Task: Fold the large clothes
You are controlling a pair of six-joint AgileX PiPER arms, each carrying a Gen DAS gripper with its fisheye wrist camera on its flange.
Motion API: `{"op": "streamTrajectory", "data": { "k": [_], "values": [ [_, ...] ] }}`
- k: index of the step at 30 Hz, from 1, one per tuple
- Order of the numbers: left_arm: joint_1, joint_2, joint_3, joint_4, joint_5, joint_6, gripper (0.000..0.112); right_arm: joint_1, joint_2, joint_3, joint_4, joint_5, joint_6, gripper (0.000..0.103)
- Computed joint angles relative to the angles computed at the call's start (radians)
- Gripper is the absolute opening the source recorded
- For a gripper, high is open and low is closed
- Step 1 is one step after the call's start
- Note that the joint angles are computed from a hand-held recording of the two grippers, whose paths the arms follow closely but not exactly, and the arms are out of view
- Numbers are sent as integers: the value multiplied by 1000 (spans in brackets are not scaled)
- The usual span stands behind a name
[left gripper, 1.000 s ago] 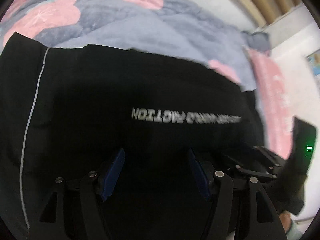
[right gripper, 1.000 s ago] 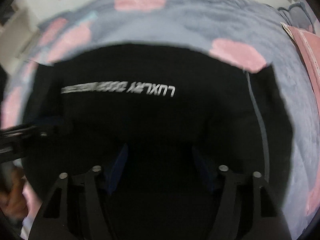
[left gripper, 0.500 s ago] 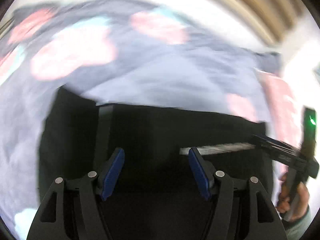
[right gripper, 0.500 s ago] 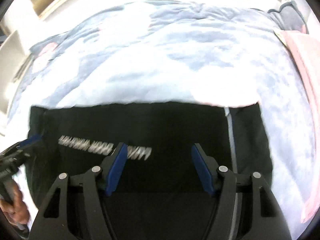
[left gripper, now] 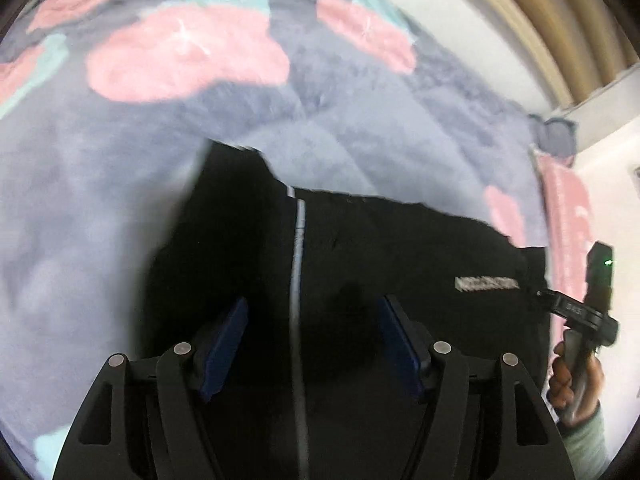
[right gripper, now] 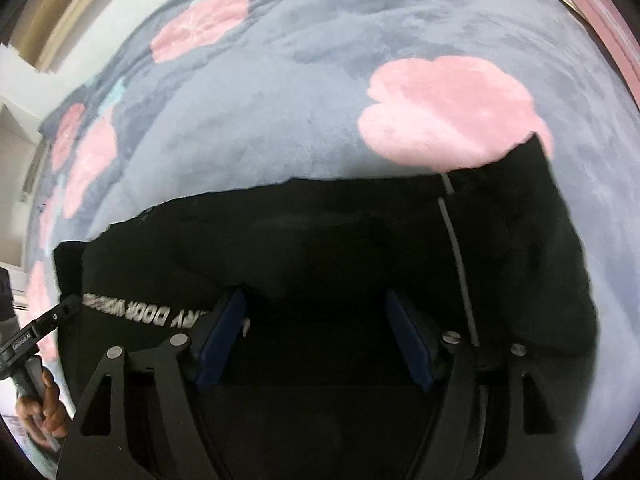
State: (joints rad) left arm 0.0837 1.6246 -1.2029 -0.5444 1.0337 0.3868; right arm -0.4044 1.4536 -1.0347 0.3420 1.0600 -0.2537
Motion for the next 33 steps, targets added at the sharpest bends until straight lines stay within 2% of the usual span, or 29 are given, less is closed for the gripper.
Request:
{"op": "streamTrajectory", "data": {
  "k": [2, 4, 6, 8, 11, 15, 18, 19, 20, 21, 22, 23, 24, 26, 29, 33],
  "values": [
    [86, -71, 10, -15, 51, 44, 69, -68, -73, 4, -12, 37, -46, 76],
    [163, -88, -9, -38, 103, 68, 69, -136, -129, -1, -38, 51, -96, 77],
    [236, -72, -36, -48, 144, 86, 69, -189, -137, -15, -87, 47, -119, 81],
    [253, -18, -66, -44, 145, 52, 69, -236, -106, -36, -95, 54, -135, 81],
    [254, 79, -99, -105, 152, 48, 69, -320, -28, -74, -54, 69, -197, 81],
    [208, 162, -141, -132, 162, 57, 69, -300, 67, -100, -26, 33, -196, 81],
    [134, 225, -193, -87, 121, 3, 69, -260, 132, -116, -7, -1, -183, 81],
    [121, 243, -207, -80, 113, -13, 69, -238, 141, -110, -11, -27, -175, 78],
    [106, 255, -211, -64, 86, -40, 69, -205, 137, -97, -45, -62, -146, 65],
    [98, 253, -201, -55, 65, -50, 63, -169, 139, -90, -83, -86, -115, 48],
    [88, 242, -186, -44, 31, -52, 47, -129, 122, -72, -147, -124, -57, 44],
    [68, 224, -172, -3, -9, -65, 23, -116, 96, -54, -175, -153, -33, 31],
    [69, 220, -173, -3, -9, -64, 19, -116, 79, -48, -175, -162, -32, 25],
    [107, 193, -170, -76, 4, -29, 16, -137, 29, -56, -156, -160, -41, 20],
    [149, 150, -210, -161, 32, 5, 15, -136, -11, -107, -160, -155, -47, 20],
    [98, 162, -237, -82, -30, -38, 15, -67, 35, -160, -248, -183, 60, 20]
  ]
}}
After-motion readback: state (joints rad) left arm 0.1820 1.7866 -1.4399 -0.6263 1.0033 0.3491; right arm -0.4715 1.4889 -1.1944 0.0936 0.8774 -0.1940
